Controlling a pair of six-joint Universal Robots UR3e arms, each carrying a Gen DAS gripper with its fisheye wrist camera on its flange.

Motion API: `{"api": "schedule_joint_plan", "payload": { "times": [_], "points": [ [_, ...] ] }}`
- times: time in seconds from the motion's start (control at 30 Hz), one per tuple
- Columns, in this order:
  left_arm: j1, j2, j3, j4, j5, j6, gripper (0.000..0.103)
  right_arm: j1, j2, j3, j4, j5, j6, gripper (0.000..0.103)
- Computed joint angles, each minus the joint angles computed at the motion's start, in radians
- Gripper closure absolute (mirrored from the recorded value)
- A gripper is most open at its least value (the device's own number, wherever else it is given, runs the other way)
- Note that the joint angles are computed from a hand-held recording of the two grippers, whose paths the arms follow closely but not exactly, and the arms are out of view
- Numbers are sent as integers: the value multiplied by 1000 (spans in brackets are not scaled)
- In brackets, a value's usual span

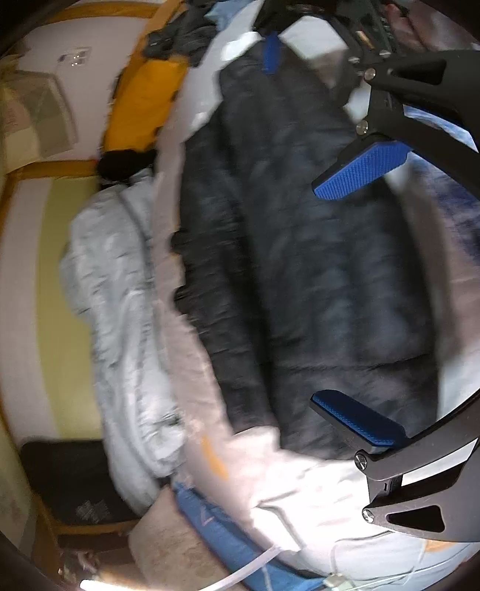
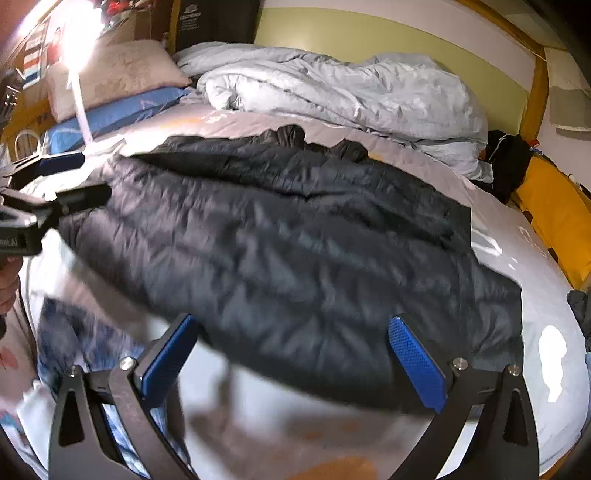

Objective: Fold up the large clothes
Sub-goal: 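Lift the jacket hem with the right gripper while the left gripper grasps it too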

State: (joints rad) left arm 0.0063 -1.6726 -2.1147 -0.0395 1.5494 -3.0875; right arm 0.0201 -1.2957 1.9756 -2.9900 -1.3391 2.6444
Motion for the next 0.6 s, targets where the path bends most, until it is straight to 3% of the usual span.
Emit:
{"api": "schedule_joint_plan", "payload": {
  "times": [0.07,0.17,0.27,0.47,0.6],
  "points": [
    [-29,-27,10,-27,22,22,0,35,25,13,-40,-66,-22,0],
    [-124,-98,80,-81,142,86,0,97,89,-5,-101,-182,-42,0],
    [-196,-150,98,-56,216,154,0,133,147,-21,-167,-281,-52,0],
    [-232,-260,184,-139,311,131,0,142,209,-31,-253,-359,-52,0],
    [-233,-307,196,-91,384,100,0,137,231,-46,-287,-395,-45,0]
  ]
}}
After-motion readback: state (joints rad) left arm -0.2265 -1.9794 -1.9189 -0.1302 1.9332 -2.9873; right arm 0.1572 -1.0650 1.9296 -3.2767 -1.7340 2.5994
